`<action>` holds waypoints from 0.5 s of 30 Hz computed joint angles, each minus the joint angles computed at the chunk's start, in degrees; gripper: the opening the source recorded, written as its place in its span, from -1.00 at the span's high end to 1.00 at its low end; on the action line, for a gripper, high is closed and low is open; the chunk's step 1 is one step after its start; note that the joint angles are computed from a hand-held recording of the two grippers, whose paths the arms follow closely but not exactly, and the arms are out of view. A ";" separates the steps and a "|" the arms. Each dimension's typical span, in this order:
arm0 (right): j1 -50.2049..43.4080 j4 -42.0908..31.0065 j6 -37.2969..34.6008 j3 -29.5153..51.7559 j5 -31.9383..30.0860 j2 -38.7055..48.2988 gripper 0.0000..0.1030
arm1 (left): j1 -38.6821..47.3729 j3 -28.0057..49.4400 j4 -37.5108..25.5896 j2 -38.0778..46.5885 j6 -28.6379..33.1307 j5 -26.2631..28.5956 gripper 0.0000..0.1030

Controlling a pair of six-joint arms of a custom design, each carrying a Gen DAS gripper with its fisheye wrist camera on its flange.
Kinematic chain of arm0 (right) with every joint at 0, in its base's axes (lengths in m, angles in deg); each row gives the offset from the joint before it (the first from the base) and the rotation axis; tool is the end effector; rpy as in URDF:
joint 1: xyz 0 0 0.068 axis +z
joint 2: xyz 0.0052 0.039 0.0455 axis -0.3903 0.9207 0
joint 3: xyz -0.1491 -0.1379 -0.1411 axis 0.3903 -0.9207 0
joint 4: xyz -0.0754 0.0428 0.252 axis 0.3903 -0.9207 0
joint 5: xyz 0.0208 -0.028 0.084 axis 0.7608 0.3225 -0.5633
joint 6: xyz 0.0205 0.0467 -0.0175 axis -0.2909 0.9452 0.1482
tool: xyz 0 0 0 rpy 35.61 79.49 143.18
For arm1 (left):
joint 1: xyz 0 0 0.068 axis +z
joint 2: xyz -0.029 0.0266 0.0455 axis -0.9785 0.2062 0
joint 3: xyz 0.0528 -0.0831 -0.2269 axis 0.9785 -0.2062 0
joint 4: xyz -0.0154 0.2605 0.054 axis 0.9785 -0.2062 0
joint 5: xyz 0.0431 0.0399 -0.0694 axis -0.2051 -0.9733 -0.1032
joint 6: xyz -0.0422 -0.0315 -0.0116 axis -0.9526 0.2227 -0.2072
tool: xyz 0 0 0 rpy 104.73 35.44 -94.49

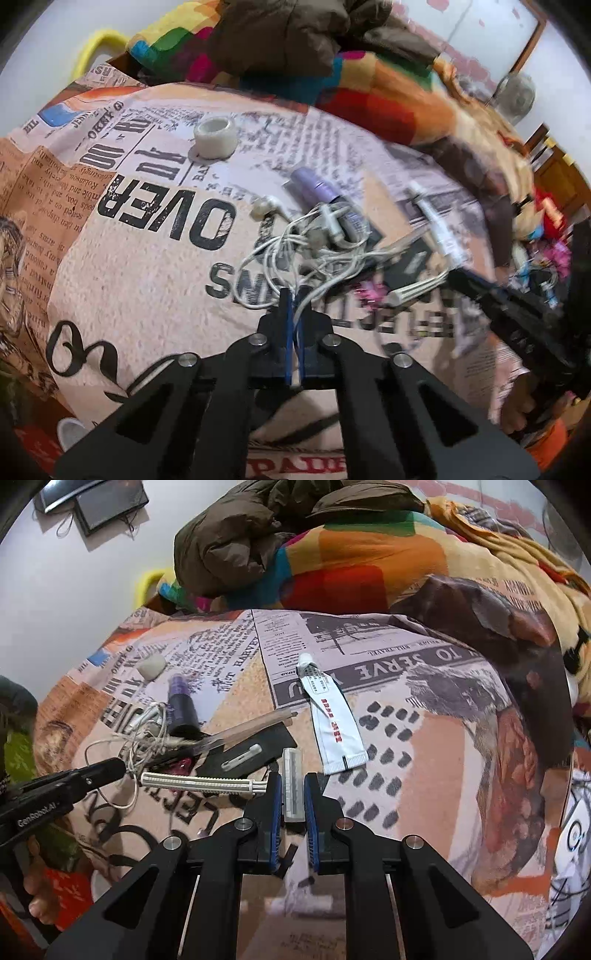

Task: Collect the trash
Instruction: 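Grasp the white earphone cable with the left gripper while the right grasps the metal strip, then carry the earphone cable and metal strip over the white bin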

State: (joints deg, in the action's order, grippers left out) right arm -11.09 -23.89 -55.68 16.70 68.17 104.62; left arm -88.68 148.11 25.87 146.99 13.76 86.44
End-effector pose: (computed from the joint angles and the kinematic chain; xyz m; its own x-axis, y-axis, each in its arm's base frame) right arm 0.2357 0.0568 0.3055 -0.8392 -0.0760 -0.5385 -0.2275 0.9485 0.2207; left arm 0.2599 -0.0540 0.3094 -0.8651 -0.1248 -0.4857 0.0146 0.9619 -0.2730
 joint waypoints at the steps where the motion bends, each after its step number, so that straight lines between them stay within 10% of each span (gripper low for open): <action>1: 0.19 0.06 0.30 -0.15 0.22 -0.37 0.78 | -0.48 0.26 -0.24 -1.07 -0.17 -0.66 0.99; 15: -0.03 -4.40 0.42 4.67 1.65 -6.02 0.78 | -3.65 12.42 -9.12 -8.11 -2.64 -5.81 1.00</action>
